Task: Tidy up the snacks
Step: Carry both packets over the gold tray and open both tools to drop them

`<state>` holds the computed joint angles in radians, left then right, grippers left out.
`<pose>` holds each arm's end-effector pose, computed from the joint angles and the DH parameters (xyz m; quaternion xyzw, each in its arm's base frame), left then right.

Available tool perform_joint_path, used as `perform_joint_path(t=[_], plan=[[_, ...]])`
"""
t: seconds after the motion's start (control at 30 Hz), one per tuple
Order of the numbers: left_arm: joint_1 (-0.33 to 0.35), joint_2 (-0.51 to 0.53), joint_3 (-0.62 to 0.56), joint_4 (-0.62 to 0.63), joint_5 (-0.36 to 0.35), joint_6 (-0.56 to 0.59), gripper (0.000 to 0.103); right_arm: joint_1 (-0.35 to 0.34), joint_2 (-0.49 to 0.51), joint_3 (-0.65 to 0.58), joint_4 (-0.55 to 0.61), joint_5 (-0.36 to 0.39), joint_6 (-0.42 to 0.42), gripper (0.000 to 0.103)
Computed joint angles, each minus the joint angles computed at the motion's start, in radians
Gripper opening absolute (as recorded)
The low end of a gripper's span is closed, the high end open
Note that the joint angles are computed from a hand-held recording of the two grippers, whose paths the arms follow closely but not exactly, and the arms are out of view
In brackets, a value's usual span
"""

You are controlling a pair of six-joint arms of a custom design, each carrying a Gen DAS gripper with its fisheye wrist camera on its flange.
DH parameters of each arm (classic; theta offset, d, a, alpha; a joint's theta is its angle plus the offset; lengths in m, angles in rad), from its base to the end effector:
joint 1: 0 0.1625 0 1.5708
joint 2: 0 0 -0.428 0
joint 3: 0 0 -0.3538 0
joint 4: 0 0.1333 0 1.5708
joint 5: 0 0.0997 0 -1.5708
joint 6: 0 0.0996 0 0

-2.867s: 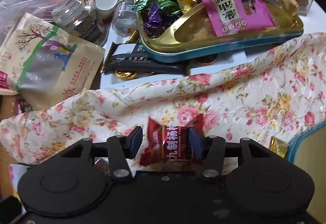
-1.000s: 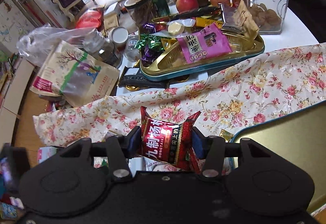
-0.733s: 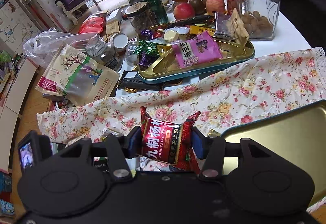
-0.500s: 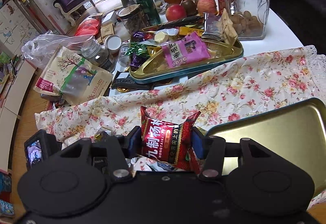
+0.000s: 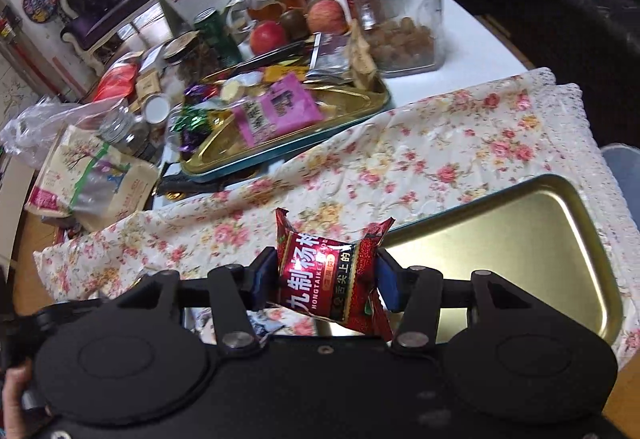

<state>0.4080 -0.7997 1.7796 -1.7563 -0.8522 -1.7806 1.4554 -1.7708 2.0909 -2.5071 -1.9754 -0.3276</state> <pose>-0.3908 -0.3856 0.0520 -0.1329 0.8638 -0.2868 0.3924 0.0491 -0.3933 0.4535 0.0383 -0.9347 0.2477 0.2520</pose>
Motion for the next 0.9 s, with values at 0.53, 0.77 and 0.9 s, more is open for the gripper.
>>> perform_joint_path(t=[0.53,0.77,0.9], plan=[[-0.083,0.241,-0.226,-0.198,-0.020,0.388,0.045,-0.103,0.015,-0.065,-0.082,-0.083,0.048,0.054],[-0.100,0.332,-0.321,-0.252,-0.092,0.499,0.045,-0.153,-0.024,-0.050,-0.083,-0.084,0.061,0.054],[-0.111,0.373,-0.369,-0.265,-0.110,0.542,0.045,-0.195,-0.085,-0.037,-0.048,-0.027,0.097,0.054]])
